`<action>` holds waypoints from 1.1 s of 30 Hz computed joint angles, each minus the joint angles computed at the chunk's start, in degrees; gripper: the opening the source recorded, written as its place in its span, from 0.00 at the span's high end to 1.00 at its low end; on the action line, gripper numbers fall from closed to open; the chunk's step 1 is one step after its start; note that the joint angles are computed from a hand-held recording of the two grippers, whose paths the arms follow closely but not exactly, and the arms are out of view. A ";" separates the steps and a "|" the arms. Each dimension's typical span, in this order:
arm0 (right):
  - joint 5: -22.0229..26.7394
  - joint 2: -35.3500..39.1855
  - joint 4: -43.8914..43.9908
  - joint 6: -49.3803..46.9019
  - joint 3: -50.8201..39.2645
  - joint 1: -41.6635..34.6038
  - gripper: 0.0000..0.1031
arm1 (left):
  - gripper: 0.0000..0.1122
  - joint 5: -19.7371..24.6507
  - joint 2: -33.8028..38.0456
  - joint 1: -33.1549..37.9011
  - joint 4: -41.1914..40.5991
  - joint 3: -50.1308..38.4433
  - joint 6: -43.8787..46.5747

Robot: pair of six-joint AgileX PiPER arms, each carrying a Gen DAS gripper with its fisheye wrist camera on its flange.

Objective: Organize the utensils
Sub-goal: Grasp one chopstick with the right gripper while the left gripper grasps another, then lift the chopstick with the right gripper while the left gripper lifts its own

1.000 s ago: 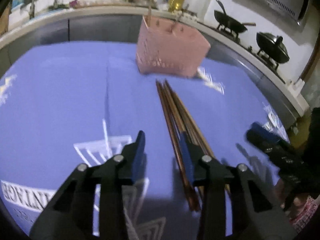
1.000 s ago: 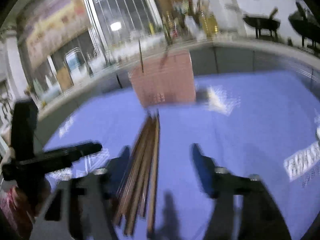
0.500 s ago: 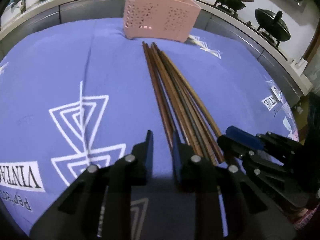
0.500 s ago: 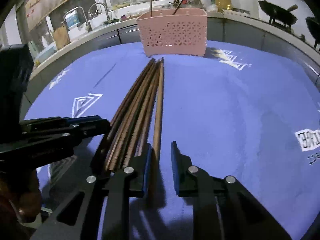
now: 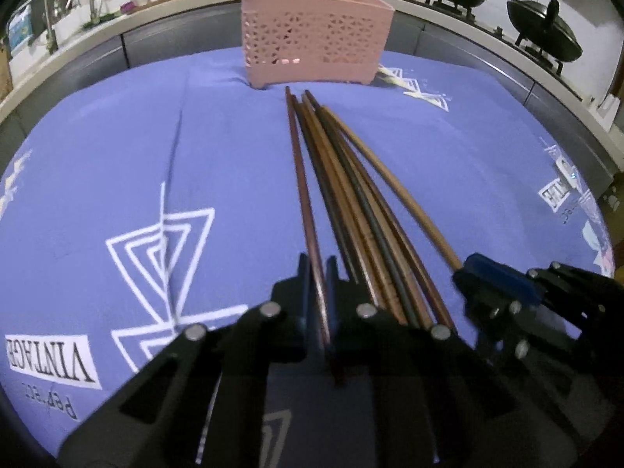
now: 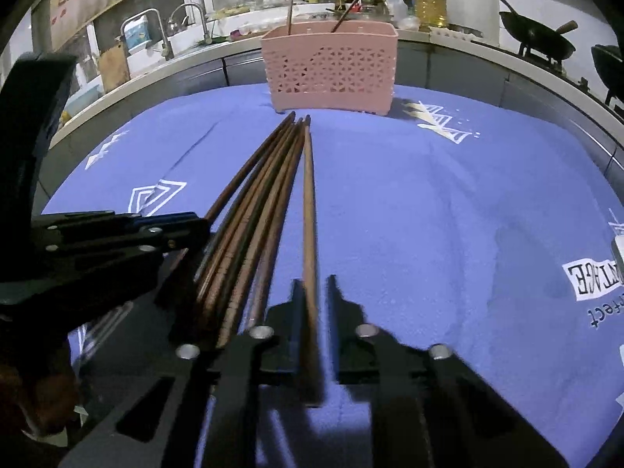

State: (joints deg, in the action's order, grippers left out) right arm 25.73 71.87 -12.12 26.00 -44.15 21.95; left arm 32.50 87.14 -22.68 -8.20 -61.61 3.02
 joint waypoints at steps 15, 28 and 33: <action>6.37 -9.63 18.19 -18.90 5.27 -12.46 0.84 | 0.85 6.75 -12.78 13.28 -12.43 11.87 21.88; 6.91 17.93 15.30 -21.99 -21.32 -13.47 0.62 | 0.76 3.67 10.96 5.66 1.01 -14.35 10.90; 7.63 21.48 16.38 -24.61 -25.46 -13.44 0.95 | 0.95 4.94 14.32 5.10 -1.12 -19.12 12.45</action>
